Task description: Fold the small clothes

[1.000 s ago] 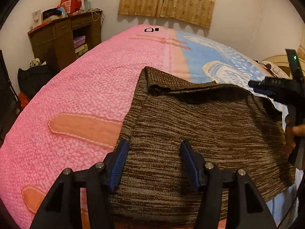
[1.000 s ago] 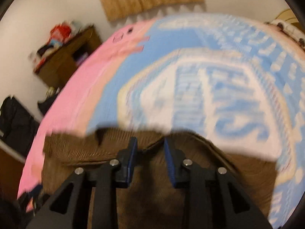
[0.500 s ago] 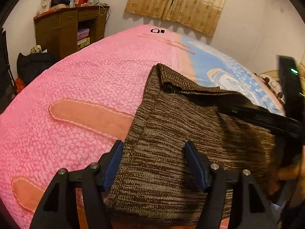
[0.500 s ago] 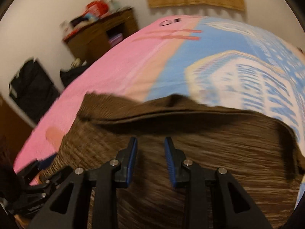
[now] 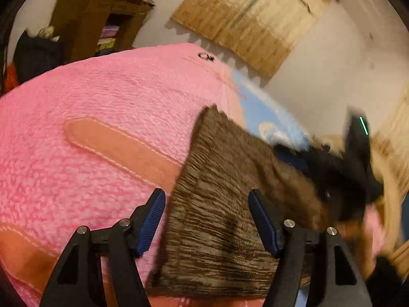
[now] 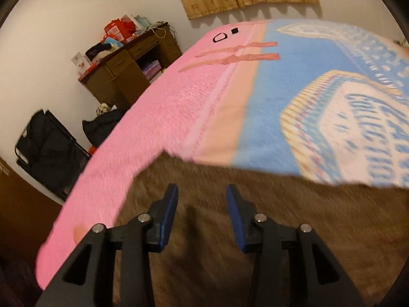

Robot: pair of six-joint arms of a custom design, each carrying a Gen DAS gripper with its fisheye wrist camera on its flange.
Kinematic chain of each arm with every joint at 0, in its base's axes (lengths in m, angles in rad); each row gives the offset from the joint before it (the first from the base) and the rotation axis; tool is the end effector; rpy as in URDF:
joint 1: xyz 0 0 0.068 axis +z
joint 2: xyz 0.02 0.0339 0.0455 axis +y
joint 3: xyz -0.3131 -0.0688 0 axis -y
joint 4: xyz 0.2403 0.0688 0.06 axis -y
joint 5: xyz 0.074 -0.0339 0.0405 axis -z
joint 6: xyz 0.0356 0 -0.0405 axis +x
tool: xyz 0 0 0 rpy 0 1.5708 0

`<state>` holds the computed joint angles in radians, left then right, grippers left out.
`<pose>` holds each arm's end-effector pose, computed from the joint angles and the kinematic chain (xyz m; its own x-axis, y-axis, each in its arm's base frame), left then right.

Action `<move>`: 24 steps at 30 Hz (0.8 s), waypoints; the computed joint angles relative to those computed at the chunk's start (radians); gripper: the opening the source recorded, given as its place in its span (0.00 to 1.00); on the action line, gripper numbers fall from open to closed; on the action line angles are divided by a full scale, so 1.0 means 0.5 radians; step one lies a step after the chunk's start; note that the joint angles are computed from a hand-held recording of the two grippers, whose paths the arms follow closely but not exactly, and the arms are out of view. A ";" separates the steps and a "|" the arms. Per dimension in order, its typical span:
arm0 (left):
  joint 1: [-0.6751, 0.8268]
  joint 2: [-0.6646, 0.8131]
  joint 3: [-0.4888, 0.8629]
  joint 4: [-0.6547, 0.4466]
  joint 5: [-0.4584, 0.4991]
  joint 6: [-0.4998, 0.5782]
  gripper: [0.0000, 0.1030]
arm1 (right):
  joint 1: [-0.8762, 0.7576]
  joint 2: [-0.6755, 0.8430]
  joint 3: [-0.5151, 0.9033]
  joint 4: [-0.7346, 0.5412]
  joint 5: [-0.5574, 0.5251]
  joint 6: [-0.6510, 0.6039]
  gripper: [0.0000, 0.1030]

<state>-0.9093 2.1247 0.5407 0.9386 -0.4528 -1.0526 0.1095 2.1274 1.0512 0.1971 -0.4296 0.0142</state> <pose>0.2127 -0.2478 0.0749 -0.6129 -0.4843 -0.6243 -0.0759 0.8225 -0.5636 0.4160 0.0607 0.1144 -0.7706 -0.0717 -0.6332 -0.3525 0.8758 0.3298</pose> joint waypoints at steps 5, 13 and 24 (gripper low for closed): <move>-0.050 -0.269 -0.139 -0.246 -0.224 -0.026 0.66 | -0.440 -0.445 -0.673 0.229 -0.237 -0.181 0.52; -0.159 -0.355 0.026 -0.607 -0.176 0.371 0.66 | -1.474 -0.916 -1.268 0.280 -0.510 -0.771 0.72; -0.128 -0.177 0.134 -0.607 0.110 0.307 0.66 | -1.996 -0.617 -1.104 0.089 -0.547 -1.032 0.76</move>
<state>-0.9734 2.0363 0.6079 0.6353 -0.3978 -0.8989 -0.8887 1.8190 0.4991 0.2415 -0.7034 -0.5016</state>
